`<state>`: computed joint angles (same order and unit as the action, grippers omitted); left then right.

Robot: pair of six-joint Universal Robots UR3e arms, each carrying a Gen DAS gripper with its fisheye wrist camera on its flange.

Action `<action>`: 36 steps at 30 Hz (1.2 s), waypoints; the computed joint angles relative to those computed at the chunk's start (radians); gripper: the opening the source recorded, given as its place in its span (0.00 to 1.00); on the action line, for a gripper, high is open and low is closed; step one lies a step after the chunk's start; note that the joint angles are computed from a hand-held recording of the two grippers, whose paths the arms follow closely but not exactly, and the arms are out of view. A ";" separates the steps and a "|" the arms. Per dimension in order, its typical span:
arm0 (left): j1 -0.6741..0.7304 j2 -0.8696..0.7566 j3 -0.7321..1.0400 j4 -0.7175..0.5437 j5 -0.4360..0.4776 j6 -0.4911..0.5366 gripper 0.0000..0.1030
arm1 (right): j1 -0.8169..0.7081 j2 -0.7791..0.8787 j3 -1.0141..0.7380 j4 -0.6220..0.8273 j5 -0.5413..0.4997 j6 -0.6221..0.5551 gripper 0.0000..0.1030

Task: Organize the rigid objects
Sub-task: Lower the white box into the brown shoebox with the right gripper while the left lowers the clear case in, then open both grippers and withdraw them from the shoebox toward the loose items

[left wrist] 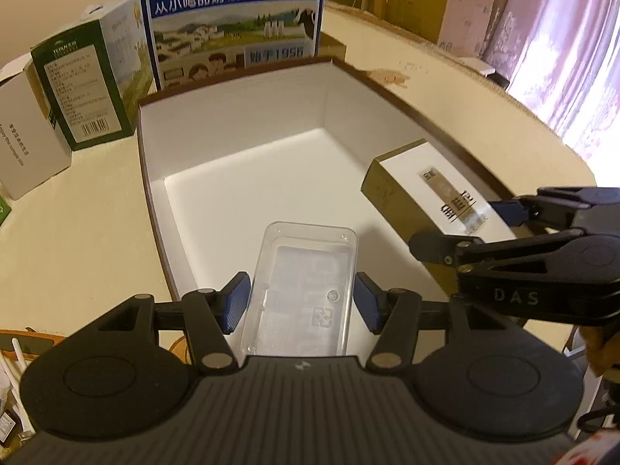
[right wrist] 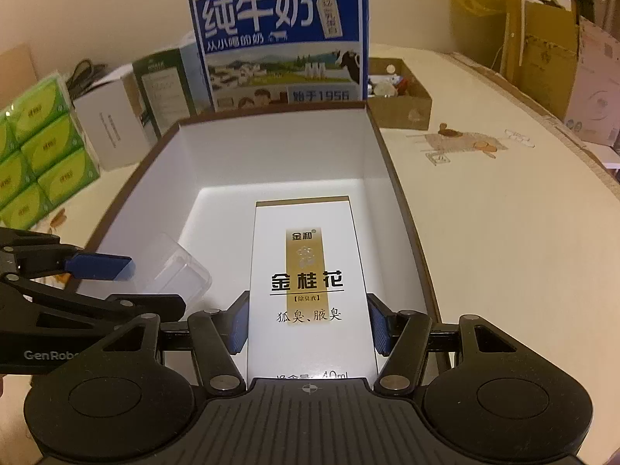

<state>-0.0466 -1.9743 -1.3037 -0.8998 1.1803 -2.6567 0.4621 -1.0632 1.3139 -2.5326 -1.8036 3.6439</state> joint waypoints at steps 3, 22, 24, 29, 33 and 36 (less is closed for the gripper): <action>-0.013 -0.016 0.005 0.001 0.018 0.032 0.53 | 0.002 0.019 -0.036 0.044 -0.005 -0.025 0.55; 0.061 0.079 -0.028 -0.091 -0.087 0.134 0.66 | 0.070 -0.053 -0.057 0.150 -0.084 0.130 0.67; 0.083 0.102 -0.022 -0.127 -0.112 0.151 0.66 | 0.092 -0.054 -0.088 0.179 -0.105 0.174 0.68; 0.162 0.193 -0.021 -0.232 -0.174 0.220 0.66 | 0.176 -0.045 -0.204 0.290 -0.191 0.306 0.70; 0.252 0.293 -0.068 -0.308 -0.224 0.294 0.66 | 0.257 -0.016 -0.322 0.409 -0.264 0.419 0.70; 0.345 0.378 -0.113 -0.397 -0.264 0.369 0.66 | 0.316 0.036 -0.447 0.516 -0.303 0.482 0.71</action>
